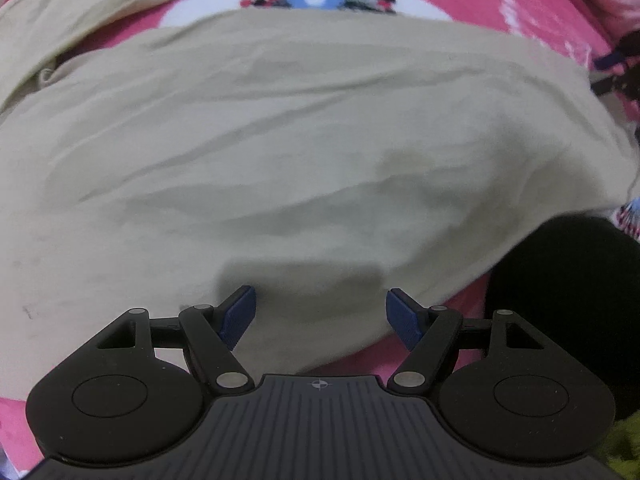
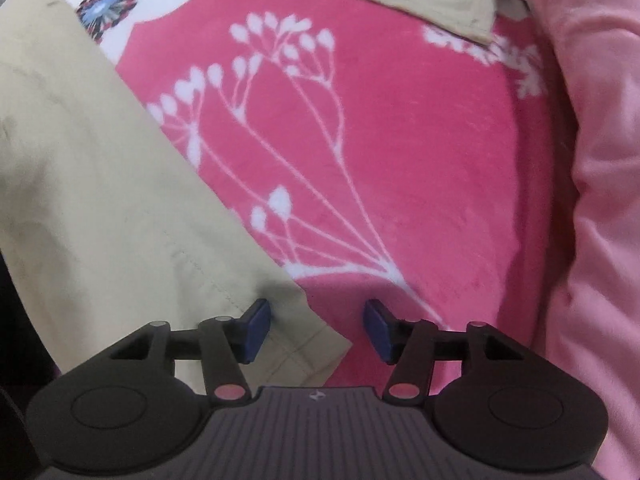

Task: Fold clothes

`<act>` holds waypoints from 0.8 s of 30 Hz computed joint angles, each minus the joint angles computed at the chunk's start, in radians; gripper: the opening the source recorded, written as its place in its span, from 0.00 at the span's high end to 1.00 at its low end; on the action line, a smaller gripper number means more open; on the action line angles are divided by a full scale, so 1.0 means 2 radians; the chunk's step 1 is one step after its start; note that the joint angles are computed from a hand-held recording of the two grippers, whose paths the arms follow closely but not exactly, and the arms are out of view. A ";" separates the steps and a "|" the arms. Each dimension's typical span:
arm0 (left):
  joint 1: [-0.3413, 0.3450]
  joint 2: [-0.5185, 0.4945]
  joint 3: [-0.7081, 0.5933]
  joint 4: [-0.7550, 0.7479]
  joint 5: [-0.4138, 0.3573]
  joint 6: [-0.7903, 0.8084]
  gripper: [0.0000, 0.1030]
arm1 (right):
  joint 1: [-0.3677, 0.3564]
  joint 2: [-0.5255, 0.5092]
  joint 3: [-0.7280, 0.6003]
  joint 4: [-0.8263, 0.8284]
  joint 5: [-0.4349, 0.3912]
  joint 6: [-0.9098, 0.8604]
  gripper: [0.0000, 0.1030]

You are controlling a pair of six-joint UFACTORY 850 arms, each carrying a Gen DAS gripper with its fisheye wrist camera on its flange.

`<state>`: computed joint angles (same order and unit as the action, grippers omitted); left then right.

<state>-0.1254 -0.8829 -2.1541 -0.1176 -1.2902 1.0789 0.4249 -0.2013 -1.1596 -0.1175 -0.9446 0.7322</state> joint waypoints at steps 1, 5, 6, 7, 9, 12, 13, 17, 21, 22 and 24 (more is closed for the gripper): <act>-0.001 0.004 0.008 0.004 0.007 0.001 0.30 | 0.002 -0.004 -0.007 0.004 -0.011 -0.013 0.70; -0.001 0.009 0.024 0.010 0.019 -0.002 0.30 | 0.019 -0.015 -0.031 -0.011 -0.050 -0.039 0.96; -0.001 0.008 0.024 0.010 0.020 -0.002 0.30 | 0.026 -0.016 -0.034 -0.035 -0.060 -0.031 0.96; -0.001 0.008 0.025 0.011 0.020 -0.002 0.30 | 0.032 -0.017 -0.037 -0.058 -0.069 -0.019 0.97; -0.001 0.007 0.023 0.013 0.020 0.002 0.30 | 0.033 -0.014 -0.032 -0.090 -0.076 0.018 0.97; -0.003 0.006 0.022 0.019 0.021 0.006 0.30 | 0.029 -0.020 -0.026 -0.110 -0.080 0.031 0.97; -0.002 0.004 0.019 0.019 0.020 0.008 0.30 | 0.030 -0.029 -0.029 -0.115 -0.085 0.029 0.96; 0.001 0.000 0.010 0.020 0.020 0.007 0.30 | 0.046 -0.054 -0.046 -0.169 -0.160 0.045 0.81; 0.008 -0.012 -0.023 0.006 0.001 -0.009 0.30 | 0.050 -0.049 -0.061 -0.216 -0.177 0.071 0.82; 0.010 -0.016 -0.032 -0.006 -0.004 -0.014 0.30 | 0.052 -0.040 -0.063 -0.215 -0.143 0.086 0.82; 0.011 -0.022 -0.044 -0.018 -0.005 -0.028 0.30 | 0.058 -0.037 -0.072 -0.201 -0.078 0.109 0.82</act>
